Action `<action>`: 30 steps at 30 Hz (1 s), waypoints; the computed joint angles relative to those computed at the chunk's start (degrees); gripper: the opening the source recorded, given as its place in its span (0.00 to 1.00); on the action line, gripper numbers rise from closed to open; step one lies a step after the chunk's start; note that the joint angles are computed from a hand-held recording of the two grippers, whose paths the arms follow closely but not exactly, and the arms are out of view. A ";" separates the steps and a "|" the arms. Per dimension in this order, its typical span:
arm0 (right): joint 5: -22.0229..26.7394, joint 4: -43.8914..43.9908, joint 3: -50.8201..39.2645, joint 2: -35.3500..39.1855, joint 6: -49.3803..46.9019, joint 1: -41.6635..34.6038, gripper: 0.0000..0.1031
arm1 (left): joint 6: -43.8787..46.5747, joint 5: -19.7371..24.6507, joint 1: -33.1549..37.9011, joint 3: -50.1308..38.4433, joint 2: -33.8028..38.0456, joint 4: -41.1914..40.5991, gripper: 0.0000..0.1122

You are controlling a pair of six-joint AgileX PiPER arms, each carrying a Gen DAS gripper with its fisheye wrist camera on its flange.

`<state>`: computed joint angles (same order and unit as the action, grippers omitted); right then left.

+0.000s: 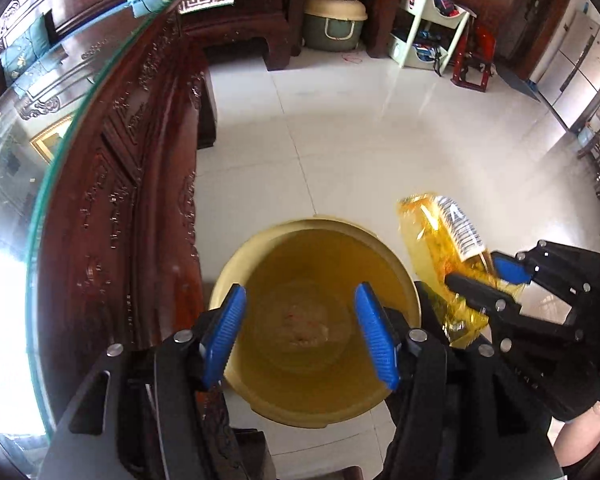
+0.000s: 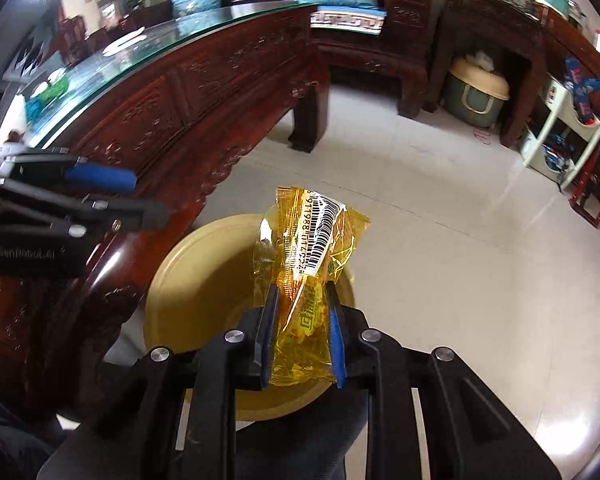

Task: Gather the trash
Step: 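Open the left gripper and right gripper to drop items into the bucket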

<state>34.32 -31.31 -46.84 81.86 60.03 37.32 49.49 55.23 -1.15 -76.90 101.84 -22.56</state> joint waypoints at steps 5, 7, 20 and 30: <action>-0.39 5.87 -2.70 1.73 -8.19 -1.16 0.23 | -1.07 0.84 1.08 -1.30 0.61 -0.11 0.53; -0.37 7.52 -3.50 2.22 -9.85 -1.20 0.28 | -1.02 0.93 1.39 -1.58 0.69 -0.23 0.53; 3.84 2.88 -7.14 2.41 -3.94 3.48 0.60 | 0.48 2.93 2.82 -2.77 0.73 -2.04 0.53; 11.75 -9.61 -10.31 -1.07 13.37 14.62 0.92 | 12.87 6.15 14.76 1.95 -9.59 -12.74 0.60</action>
<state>46.07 -40.92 -57.15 80.79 73.40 51.94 62.36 61.38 13.61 -74.95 92.24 -35.30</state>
